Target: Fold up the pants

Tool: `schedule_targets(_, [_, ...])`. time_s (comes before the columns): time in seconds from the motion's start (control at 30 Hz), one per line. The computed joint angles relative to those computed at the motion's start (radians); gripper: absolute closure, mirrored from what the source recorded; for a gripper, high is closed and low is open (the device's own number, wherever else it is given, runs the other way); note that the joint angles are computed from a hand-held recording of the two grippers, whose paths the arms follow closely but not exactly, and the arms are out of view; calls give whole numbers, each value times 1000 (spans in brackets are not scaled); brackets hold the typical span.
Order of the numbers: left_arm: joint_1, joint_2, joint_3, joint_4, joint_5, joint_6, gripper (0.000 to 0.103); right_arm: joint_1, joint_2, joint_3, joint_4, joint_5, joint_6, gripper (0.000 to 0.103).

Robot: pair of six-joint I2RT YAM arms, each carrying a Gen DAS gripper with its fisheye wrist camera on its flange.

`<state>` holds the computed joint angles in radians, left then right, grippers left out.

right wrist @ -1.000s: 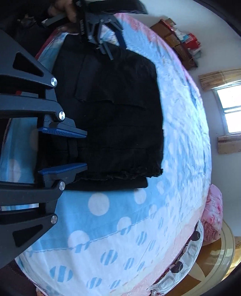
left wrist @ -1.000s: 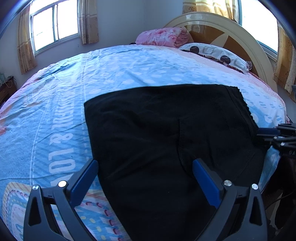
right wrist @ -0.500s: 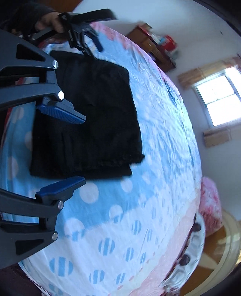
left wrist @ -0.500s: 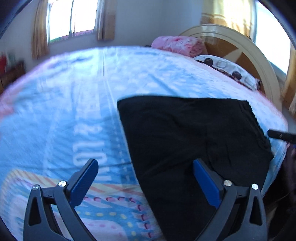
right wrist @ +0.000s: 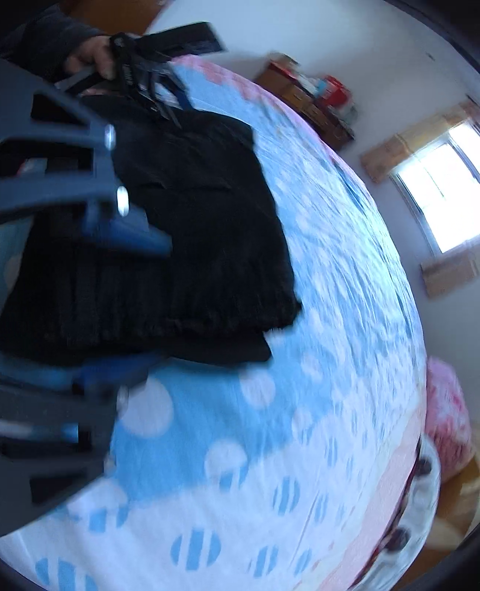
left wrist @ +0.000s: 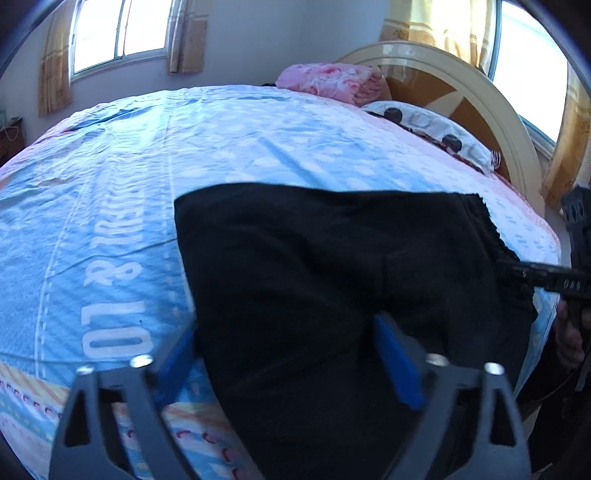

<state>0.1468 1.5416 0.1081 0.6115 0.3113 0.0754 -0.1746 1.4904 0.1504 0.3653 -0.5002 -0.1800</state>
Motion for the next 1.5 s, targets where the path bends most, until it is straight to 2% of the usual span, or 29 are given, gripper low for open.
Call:
schedule_targets(0.03, [10, -25, -7, -14, 18, 8, 42, 7, -26, -16, 6, 9, -3, 73])
schedule_targets(0.07, [21, -58, -15, -36, 32, 21, 50, -1, -38, -19, 3, 1, -11, 76])
schedule_targets(0.13, [39, -113, -13, -96, 55, 25, 73, 0, -126, -44, -26, -14, -10, 82])
schedule_targets(0.17, [43, -161, -21, -130, 55, 21, 79, 15, -178, -53, -48, -3, -4, 83])
schedule_targets(0.23, [57, -229, -23, -180, 70, 5, 83, 62, -311, -68, -124, 33, 7, 87])
schedule_targets(0.33, [99, -297, -21, -247, 115, -1, 86, 164, -529, -46, -301, 95, 50, 89])
schedule_targets(0.4, [155, -388, -22, -333, 160, 23, 86, 249, -610, -7, -397, 157, 73, 89])
schedule_targets(0.47, [231, -467, -13, -422, 212, 62, 87, 351, -625, 47, -438, 213, 94, 89])
schedule_targets(0.53, [351, -542, 13, -527, 277, 130, 87, 449, -571, 112, -438, 263, 118, 89])
schedule_targets(0.6, [484, -548, 55, -604, 353, 214, 87, 540, -500, 170, -411, 314, 131, 89])
schedule_targets(0.7, [721, -472, 159, -693, 453, 370, 88, 650, -302, 300, -336, 338, 158, 89])
schedule_targets(0.8, [896, -350, 263, -710, 495, 478, 88, 759, -73, 487, -283, 348, 174, 90])
schedule_targets(0.93, [1033, -175, 393, -671, 497, 518, 88, 859, 187, 741, -272, 355, 187, 90])
schedule_targets(1.03, [1058, -47, 460, -620, 456, 504, 88, 901, 405, 971, -323, 329, 216, 90])
schedule_targets(1.1, [1069, 63, 495, -571, 414, 499, 88, 911, 515, 1075, -358, 322, 223, 90])
schedule_targets(1.2, [1070, 177, 484, -433, 329, 462, 88, 920, 684, 1235, -427, 351, 217, 90])
schedule_targets(1.23, [1067, 224, 482, -381, 300, 451, 81, 915, 726, 1272, -439, 365, 218, 89])
schedule_targets(1.27, [1079, 251, 487, -380, 303, 459, 79, 895, 775, 1323, -470, 343, 227, 88])
schedule_targets(1.3, [1096, 275, 503, -398, 313, 474, 76, 871, 803, 1352, -499, 300, 239, 83])
schedule_targets(1.33, [1091, 288, 496, -376, 299, 463, 68, 848, 822, 1370, -512, 263, 258, 77])
schedule_targets(1.37, [1090, 290, 481, -349, 293, 459, 65, 828, 833, 1367, -502, 233, 281, 72])
schedule_targets(1.43, [1077, 286, 451, -299, 273, 448, 59, 813, 840, 1358, -503, 231, 287, 50])
schedule_targets(1.5, [1049, 283, 420, -230, 211, 411, 48, 802, 851, 1347, -495, 237, 293, 42])
